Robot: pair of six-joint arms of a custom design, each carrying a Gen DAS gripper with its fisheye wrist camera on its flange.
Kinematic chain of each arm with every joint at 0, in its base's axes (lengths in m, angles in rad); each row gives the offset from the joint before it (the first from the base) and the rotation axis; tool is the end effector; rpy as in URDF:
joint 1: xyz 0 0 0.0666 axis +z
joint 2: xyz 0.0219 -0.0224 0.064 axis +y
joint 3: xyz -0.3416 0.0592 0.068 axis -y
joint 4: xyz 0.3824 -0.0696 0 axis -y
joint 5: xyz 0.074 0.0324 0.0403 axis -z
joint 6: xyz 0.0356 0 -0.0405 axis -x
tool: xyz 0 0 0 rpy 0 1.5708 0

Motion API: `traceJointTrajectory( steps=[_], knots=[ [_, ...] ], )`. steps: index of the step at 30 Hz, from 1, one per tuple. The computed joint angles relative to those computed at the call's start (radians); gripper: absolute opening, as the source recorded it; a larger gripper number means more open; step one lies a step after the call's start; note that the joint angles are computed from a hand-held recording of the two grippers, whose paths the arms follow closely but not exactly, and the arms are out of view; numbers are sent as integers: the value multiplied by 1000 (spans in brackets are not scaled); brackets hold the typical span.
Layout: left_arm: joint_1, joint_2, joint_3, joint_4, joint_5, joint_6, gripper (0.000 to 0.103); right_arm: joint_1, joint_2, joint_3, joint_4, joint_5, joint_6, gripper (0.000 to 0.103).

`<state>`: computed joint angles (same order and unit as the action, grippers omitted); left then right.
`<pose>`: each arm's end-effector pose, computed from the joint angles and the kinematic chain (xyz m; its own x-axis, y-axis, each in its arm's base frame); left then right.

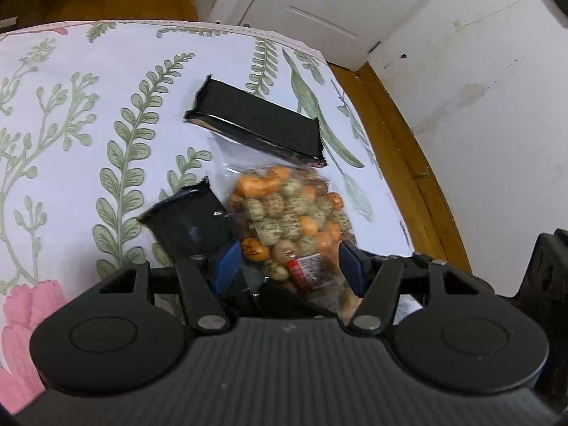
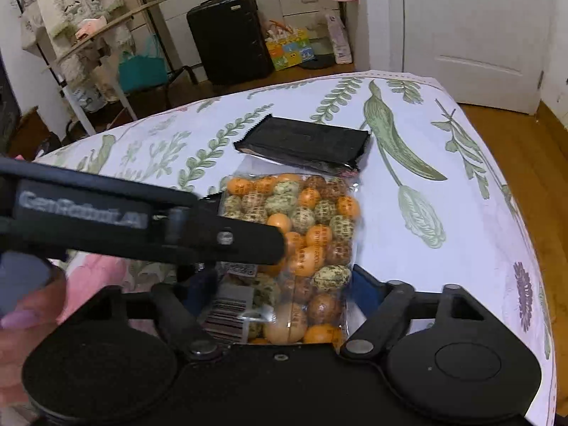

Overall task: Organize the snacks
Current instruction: 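Grasp the second peanut bag with the left tool while the right tool grips it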

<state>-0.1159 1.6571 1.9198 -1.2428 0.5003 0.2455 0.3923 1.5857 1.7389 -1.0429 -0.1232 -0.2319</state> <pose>0.5411 -0.0806 0.4769 -0.8894 -0.1111 -0.4434 0.1553 0.8388 -0.5218 0.4989 0.2107 0.4444 -0.8023 -0.0851 -0.5908 -0.2739 0.9320 0.2376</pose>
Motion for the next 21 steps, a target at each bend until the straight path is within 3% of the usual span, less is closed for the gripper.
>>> traceJointTrajectory(
  steps=[2,5,8,10,13,16,21],
  knots=[
    [-9,-10,-1,-3,-27,6,59,-10,-1,10,-6,-27,-37,74],
    [-13,-27,-12,-13,-35,-23,59,2,-14,6,-10,-13,-24,73],
    [2,-28,3,-71,-20,-42,59,34,-28,3,-27,28,-5,73],
    [7,-19,42,-154,-31,-83,60,55,-33,13,-53,40,7,73],
    [10,-61,45,-210,-75,-133,63,103,-97,-53,14,80,44,73],
    [24,-103,34,-255,-109,-173,63,126,-131,-79,33,47,-11,73],
    [71,-160,26,-332,-118,-208,63,196,-172,-95,43,76,-36,73]
  ],
)
